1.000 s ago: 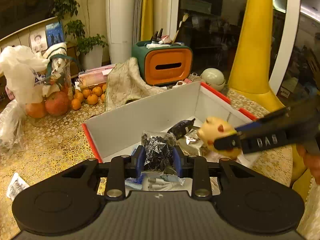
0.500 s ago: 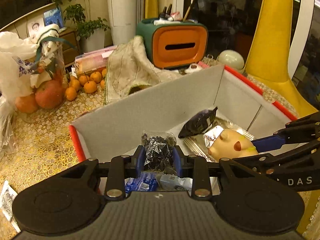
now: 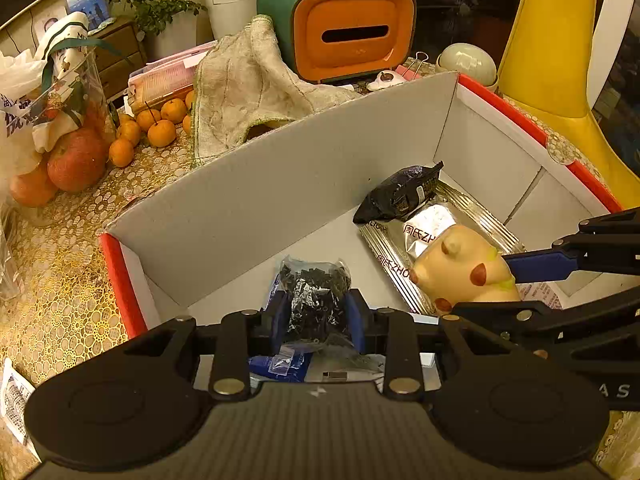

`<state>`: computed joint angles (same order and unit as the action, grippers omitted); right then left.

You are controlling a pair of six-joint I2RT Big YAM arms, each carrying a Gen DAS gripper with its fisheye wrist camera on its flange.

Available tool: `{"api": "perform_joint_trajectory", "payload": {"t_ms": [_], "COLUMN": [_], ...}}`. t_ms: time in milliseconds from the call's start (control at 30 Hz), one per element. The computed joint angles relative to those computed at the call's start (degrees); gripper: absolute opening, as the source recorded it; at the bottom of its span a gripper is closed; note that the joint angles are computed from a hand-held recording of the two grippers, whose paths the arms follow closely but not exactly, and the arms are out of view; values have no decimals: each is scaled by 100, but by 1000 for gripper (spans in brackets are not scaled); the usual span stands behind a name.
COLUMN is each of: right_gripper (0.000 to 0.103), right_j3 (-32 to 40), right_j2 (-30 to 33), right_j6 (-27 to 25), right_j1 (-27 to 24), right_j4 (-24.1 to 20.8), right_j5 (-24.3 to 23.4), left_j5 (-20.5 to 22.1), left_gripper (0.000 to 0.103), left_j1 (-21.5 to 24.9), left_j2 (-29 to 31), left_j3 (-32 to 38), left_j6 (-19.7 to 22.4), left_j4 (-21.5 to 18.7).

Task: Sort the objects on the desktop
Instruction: 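Lower the mesh bag and pig toy into the box and open both grippers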

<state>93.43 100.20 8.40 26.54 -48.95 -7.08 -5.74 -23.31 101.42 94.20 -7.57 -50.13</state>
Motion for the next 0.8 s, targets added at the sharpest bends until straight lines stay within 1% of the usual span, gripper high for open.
{"api": "perform_joint_trajectory", "payload": {"t_ms": [167, 300, 400, 433, 467, 500, 533, 700, 800], "right_gripper": [44, 46, 48, 50, 51, 58, 61, 61, 61], "right_j3": [6, 18, -22, -39, -54, -82, -116, -181, -218], "right_j2": [3, -7, -63, -91, -121, -159, -202, -377, -493], "right_j6": [38, 94, 99, 105, 110, 111, 111, 113, 129], "right_j1": [-6, -18, -21, -27, -34, -39, -40, -21, 13], "right_j4": [-10, -64, -74, -75, -71, -50, -23, -23, -35], "right_j5": [-21, -59, -47, -56, -67, -83, -77, -22, 15], "left_j5": [55, 8, 67, 90, 87, 40, -10, -80, -66], "left_gripper": [30, 32, 44, 49, 57, 61, 67, 67, 67], "left_j1": [15, 5, 0, -3, -14, -30, -43, -20, 5], "left_j2": [-16, -73, -175, -211, -252, -290, -345, -642, -852], "left_j3": [-10, -64, -142, -164, -188, -205, -250, -487, -623], "left_j6": [22, 11, 4, 3, -2, -16, -27, -151, -239], "left_j4": [11, 74, 155, 185, 208, 217, 258, 407, 429]}}
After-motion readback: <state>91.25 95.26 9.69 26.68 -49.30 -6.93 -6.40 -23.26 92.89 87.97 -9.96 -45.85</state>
